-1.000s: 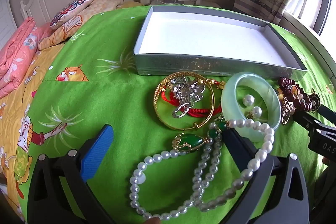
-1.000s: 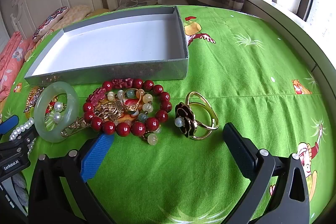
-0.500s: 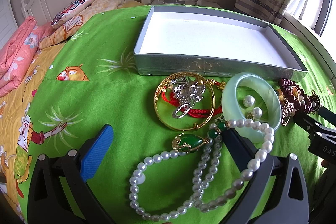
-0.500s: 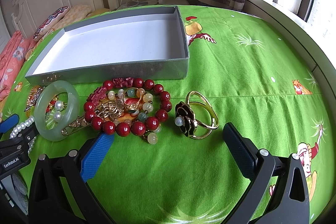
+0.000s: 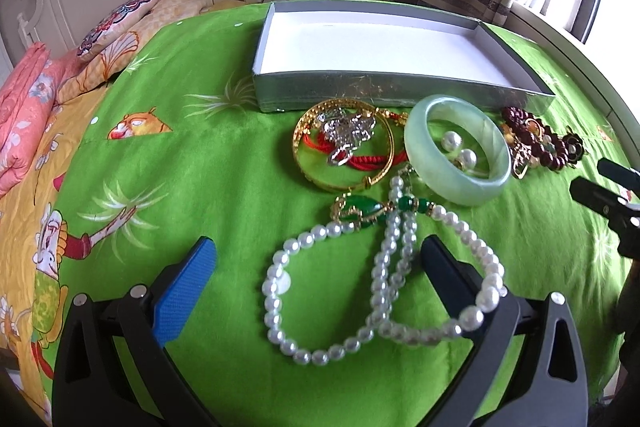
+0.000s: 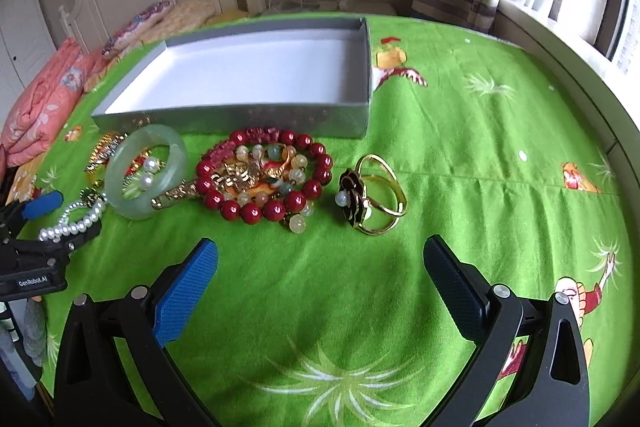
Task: Organize jewelry
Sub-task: 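Grasp the pale green jade bangle with the left tool while the right tool grasps the red bead bracelet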
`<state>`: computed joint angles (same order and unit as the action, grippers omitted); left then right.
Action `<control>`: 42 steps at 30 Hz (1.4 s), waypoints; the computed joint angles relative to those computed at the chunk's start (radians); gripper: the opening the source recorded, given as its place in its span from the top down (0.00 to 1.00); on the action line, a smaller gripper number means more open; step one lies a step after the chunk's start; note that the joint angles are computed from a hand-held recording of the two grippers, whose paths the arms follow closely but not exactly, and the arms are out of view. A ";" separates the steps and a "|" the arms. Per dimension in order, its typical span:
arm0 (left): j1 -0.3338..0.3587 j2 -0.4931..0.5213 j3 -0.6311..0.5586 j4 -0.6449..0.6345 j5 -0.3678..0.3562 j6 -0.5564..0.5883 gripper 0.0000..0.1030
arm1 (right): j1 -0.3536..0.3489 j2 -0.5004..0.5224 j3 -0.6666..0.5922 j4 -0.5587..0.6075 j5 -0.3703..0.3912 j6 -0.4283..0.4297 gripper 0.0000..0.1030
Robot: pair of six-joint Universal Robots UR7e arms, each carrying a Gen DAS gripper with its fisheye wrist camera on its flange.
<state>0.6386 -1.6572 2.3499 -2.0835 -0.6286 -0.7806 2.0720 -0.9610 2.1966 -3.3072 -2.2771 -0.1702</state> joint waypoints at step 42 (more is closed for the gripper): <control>0.090 0.276 -0.167 -0.379 -0.093 0.575 0.74 | -0.016 -0.051 0.006 -0.112 0.257 -0.250 0.87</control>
<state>0.7289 -1.3808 2.1834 -2.4624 -0.7218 -0.2051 2.0560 -1.0117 2.2028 -3.4197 -2.0204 -0.4207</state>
